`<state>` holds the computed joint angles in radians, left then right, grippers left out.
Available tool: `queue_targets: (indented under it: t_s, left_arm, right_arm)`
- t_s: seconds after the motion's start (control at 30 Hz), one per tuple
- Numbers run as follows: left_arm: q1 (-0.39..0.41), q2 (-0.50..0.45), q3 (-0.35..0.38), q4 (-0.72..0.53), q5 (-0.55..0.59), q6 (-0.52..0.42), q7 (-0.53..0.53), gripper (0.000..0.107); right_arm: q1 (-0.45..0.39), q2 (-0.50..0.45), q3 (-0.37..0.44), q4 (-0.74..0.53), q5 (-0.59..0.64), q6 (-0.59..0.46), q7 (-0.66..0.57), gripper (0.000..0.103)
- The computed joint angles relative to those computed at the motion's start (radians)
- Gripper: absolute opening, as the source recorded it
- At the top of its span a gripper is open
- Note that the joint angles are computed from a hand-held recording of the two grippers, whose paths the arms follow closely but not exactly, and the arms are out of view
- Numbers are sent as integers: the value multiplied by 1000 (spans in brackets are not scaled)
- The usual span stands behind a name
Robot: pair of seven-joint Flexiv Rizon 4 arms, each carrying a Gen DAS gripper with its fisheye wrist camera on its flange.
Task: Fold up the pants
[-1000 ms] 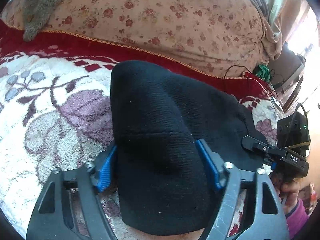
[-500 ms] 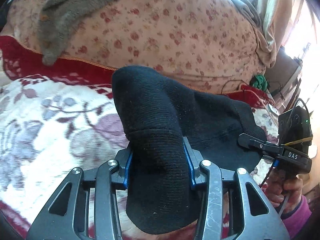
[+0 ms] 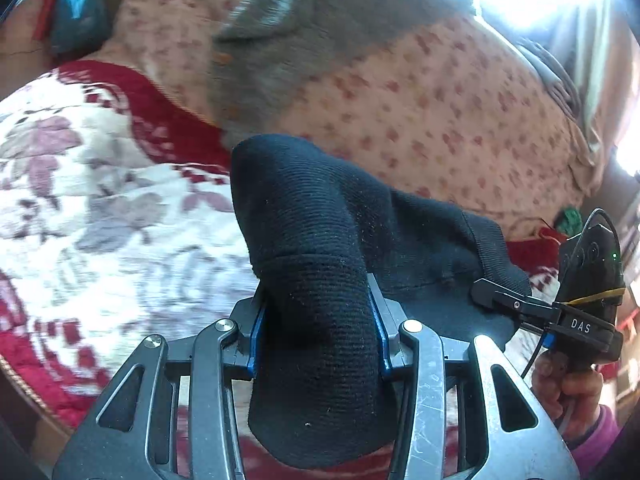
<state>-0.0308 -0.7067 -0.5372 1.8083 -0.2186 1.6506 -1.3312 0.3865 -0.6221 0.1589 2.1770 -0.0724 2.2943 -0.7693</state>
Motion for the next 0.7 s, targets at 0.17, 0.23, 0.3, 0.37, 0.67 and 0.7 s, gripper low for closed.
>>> queue_targets:
  t_s: [0.17, 0.23, 0.3, 0.37, 0.67, 0.7]
  left_arm:
    - [25, 10, 34, 20, -12, 14, -28, 41]
    - [39, 3, 36, 19, -14, 15, -35, 41]
    - [45, 0, 45, 17, -13, 14, -41, 41]
    - [44, -7, 61, 12, -14, 9, -46, 41]
    - [51, -53, 87, -17, -53, -57, -63, 43]
    - [52, -59, 87, -18, -62, -65, -65, 44]
  right_arm:
    - [-10, -58, 13, -113, -72, -79, 30, 36]
    - [-9, -78, 18, -147, -92, -107, 41, 36]
    - [-12, -96, 22, -172, -111, -129, 49, 36]
    - [-10, -115, 22, -202, -124, -152, 55, 36]
    - [-54, -202, 54, -305, -211, -258, 92, 38]
    - [-66, -209, 63, -312, -221, -280, 99, 41]
